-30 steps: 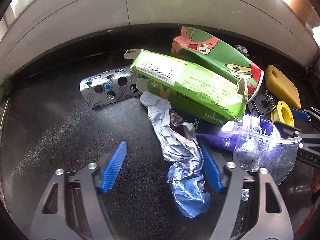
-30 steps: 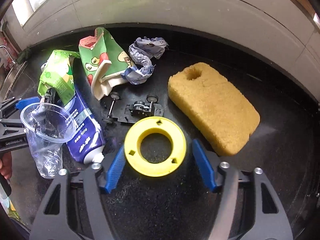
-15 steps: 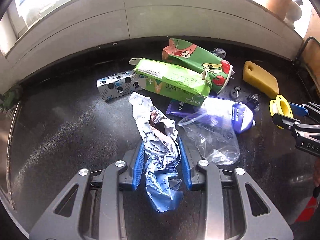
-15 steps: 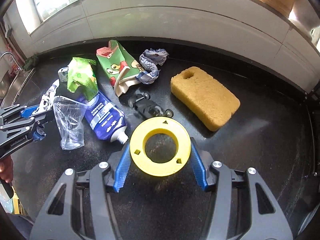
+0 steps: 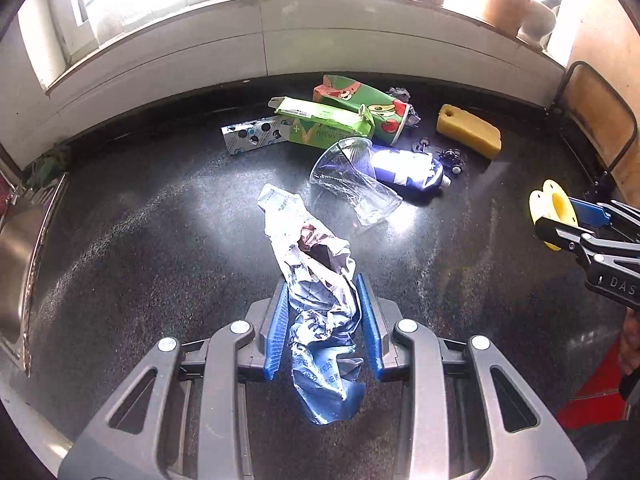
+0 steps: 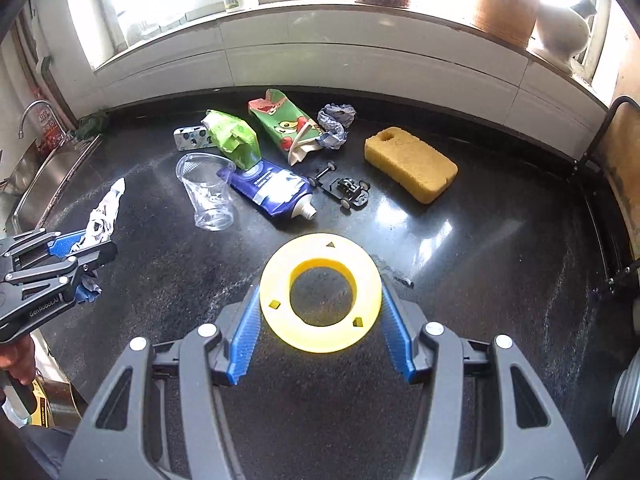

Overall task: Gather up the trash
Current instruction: 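Carry the wrapper and spool to the black bin and open both tools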

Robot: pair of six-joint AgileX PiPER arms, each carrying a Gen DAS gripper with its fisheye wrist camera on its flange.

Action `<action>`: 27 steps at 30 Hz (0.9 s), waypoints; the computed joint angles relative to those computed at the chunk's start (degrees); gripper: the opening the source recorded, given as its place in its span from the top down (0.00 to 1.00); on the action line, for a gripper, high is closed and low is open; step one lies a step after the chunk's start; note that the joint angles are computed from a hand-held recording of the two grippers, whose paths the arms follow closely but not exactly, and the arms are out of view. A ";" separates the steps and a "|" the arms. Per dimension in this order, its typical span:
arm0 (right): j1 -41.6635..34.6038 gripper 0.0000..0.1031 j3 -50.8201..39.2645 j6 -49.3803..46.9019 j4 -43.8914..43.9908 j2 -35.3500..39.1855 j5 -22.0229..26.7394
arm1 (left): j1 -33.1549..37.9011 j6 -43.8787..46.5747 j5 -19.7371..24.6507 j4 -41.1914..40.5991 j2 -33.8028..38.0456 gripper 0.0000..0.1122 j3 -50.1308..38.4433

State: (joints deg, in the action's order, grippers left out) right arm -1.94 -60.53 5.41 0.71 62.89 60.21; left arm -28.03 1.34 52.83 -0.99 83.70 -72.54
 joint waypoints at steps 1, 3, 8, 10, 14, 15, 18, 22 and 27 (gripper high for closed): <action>0.94 0.47 -0.04 1.04 -0.63 -0.39 0.24 | 0.25 0.27 0.20 -0.22 -0.86 0.71 0.52; 2.88 0.47 -0.21 3.18 -1.97 -1.32 0.87 | 0.37 0.27 0.09 -0.02 -1.99 0.71 1.45; 8.12 0.47 -2.94 6.95 -4.19 -1.58 1.42 | 2.83 0.64 0.34 -0.24 -5.78 0.71 3.12; 12.09 0.47 -5.14 8.68 -5.48 -0.48 1.48 | 4.47 1.00 0.60 -0.48 -7.53 0.71 3.61; 23.48 0.47 -9.86 13.01 -7.83 3.40 0.55 | 9.85 1.98 1.21 -0.25 -12.91 0.71 5.72; 26.76 0.47 -11.15 13.85 -8.27 4.88 0.12 | 11.86 2.38 1.57 -0.25 -14.45 0.71 6.37; 35.89 0.47 -16.13 14.93 -8.07 10.26 -1.27 | 20.48 5.58 3.57 -1.58 -19.16 0.71 8.64; 46.43 0.47 -24.71 12.84 -4.82 19.45 -2.44 | 41.68 19.70 7.41 -10.14 -25.33 0.71 12.49; 57.82 0.47 -38.76 7.68 1.11 33.17 -1.54 | 70.32 33.00 13.19 -14.91 -28.50 0.71 15.53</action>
